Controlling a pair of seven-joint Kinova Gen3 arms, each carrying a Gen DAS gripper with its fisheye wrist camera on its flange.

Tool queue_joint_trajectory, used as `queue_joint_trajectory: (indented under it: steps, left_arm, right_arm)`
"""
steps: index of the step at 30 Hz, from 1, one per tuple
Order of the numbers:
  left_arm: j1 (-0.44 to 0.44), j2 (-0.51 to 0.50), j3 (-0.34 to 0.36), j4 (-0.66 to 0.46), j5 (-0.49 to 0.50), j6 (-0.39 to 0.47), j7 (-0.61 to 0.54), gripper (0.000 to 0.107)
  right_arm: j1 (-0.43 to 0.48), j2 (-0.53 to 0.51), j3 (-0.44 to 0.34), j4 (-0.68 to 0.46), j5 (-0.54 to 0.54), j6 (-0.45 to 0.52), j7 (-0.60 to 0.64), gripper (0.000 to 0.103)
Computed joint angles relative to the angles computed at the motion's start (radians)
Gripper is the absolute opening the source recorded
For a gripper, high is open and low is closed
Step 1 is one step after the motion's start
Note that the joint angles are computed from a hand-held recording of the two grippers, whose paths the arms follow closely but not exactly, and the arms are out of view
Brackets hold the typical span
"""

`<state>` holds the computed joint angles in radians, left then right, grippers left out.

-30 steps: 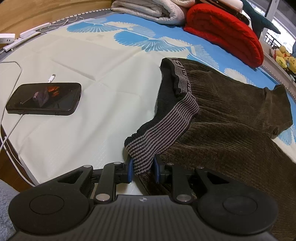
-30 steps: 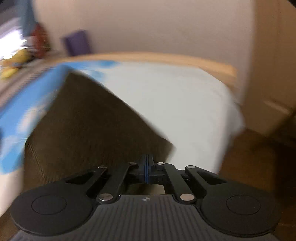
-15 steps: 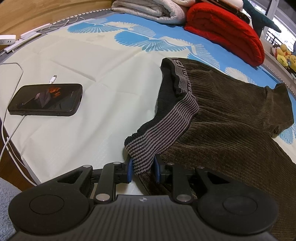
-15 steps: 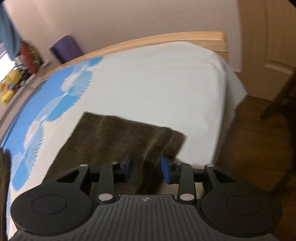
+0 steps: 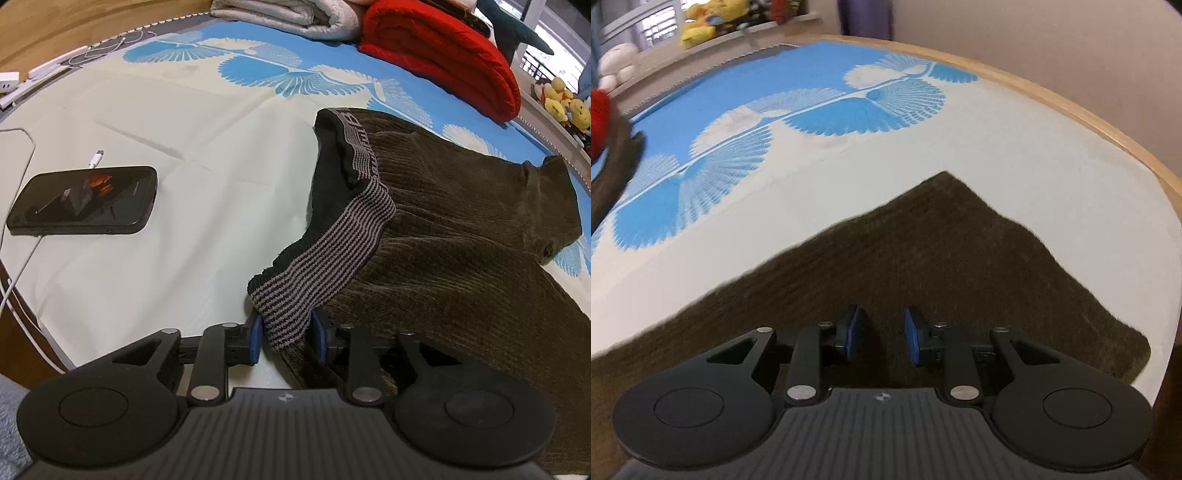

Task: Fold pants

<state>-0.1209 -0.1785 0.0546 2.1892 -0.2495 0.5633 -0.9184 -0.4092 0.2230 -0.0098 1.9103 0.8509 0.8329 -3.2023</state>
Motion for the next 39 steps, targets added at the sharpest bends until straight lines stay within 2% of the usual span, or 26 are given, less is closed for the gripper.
queue_joint_trajectory:
  steps: [1,4,5,7,8,10,12,14,17,18,19,21,23,24,25,27,29,30,32,33,35,36,37,38,39]
  left_arm:
    - [-0.004,0.002,0.006,-0.003,-0.008,0.005,0.011,0.047]
    - [0.043,0.003,0.000,-0.005,-0.105,0.016,0.118,0.058]
    - [0.068,0.001,-0.007,-0.008,-0.144,0.024,0.159,0.070]
    - [0.069,-0.011,0.034,-0.018,-0.220,0.047,0.240,0.087]
    - [0.064,-0.024,0.054,-0.019,-0.249,0.047,0.268,0.090]
    - [0.099,-0.039,0.046,-0.037,-0.273,0.047,0.274,0.096]
    - [0.121,-0.048,0.026,-0.063,-0.255,0.029,0.215,0.099]
    - [0.075,-0.044,0.063,-0.094,-0.241,0.007,0.173,0.103]
    - [-0.014,-0.001,0.116,-0.161,-0.227,-0.035,0.099,0.103]
    - [-0.027,0.030,0.111,-0.197,-0.221,-0.046,0.059,0.103]
    - [-0.021,0.072,0.098,-0.238,-0.210,-0.042,0.018,0.103]
    - [0.022,0.164,0.027,-0.323,-0.195,-0.045,-0.063,0.103]
    - [0.064,0.256,-0.035,-0.414,-0.165,-0.016,-0.144,0.103]
    - [0.057,0.302,-0.043,-0.460,-0.162,-0.009,-0.185,0.103]
    - [0.031,0.334,-0.032,-0.490,-0.147,-0.011,-0.226,0.103]
    - [-0.046,0.413,0.044,-0.555,-0.122,-0.013,-0.307,0.103]
    - [-0.075,0.492,0.087,-0.619,-0.123,-0.001,-0.388,0.103]
    - [-0.063,0.531,0.080,-0.647,-0.133,-0.007,-0.429,0.103]
    - [0.011,0.613,0.012,-0.722,-0.132,0.020,-0.510,0.103]
    - [0.048,0.658,-0.023,-0.769,-0.132,0.049,-0.551,0.103]
    - [0.067,0.727,-0.045,-0.837,-0.120,0.085,-0.621,0.102]
    - [0.049,0.745,-0.030,-0.860,-0.092,0.084,-0.634,0.098]
    - [0.013,0.750,0.003,-0.872,-0.052,0.096,-0.639,0.060]
    - [-0.026,0.759,0.049,-0.891,-0.011,0.125,-0.644,0.007]
    - [-0.068,0.762,0.095,-0.910,0.030,0.160,-0.647,0.007]
  right_arm:
    - [-0.007,0.013,0.010,-0.005,0.018,0.000,-0.026,0.028]
    - [-0.065,0.037,0.059,0.023,0.131,-0.020,-0.148,0.028]
    - [-0.108,0.021,0.106,0.048,0.152,-0.047,-0.189,0.030]
    - [-0.160,-0.021,0.160,0.096,0.207,-0.083,-0.270,0.030]
    - [-0.177,-0.055,0.160,0.118,0.245,-0.076,-0.311,0.031]
    - [-0.173,-0.108,0.105,0.141,0.317,-0.027,-0.392,0.049]
    - [-0.129,-0.165,0.013,0.161,0.380,-0.005,-0.474,0.057]
    - [-0.068,-0.217,-0.080,0.171,0.414,-0.038,-0.511,0.060]
    - [-0.038,-0.278,-0.145,0.152,0.388,-0.120,-0.471,0.067]
    - [-0.035,-0.285,-0.163,0.138,0.371,-0.133,-0.456,0.067]
    - [-0.034,-0.286,-0.184,0.121,0.357,-0.135,-0.450,0.068]
    - [-0.034,-0.268,-0.219,0.087,0.347,-0.136,-0.454,0.075]
    - [-0.044,-0.227,-0.211,0.030,0.290,-0.145,-0.392,0.077]
    - [-0.037,-0.197,-0.209,-0.002,0.259,-0.155,-0.352,0.077]
    - [-0.015,-0.162,-0.226,-0.041,0.225,-0.152,-0.311,0.076]
    - [0.019,-0.093,-0.262,-0.132,0.159,-0.118,-0.230,0.076]
    - [0.000,-0.032,-0.232,-0.219,0.114,-0.096,-0.148,0.076]
    - [-0.037,-0.005,-0.192,-0.266,0.083,-0.079,-0.108,0.076]
    - [-0.087,0.049,-0.128,-0.340,0.033,-0.085,-0.047,0.076]
    - [-0.098,0.070,-0.123,-0.368,0.020,-0.080,-0.030,0.076]
    - [-0.113,0.127,-0.113,-0.440,-0.015,-0.065,0.041,0.076]
    - [-0.119,0.151,-0.110,-0.472,-0.031,-0.054,0.082,0.076]
    - [-0.132,0.172,-0.103,-0.499,-0.039,-0.038,0.110,0.076]
    - [-0.142,0.196,-0.095,-0.528,-0.047,-0.022,0.138,0.076]
    - [-0.150,0.215,-0.086,-0.552,-0.058,-0.012,0.160,0.076]
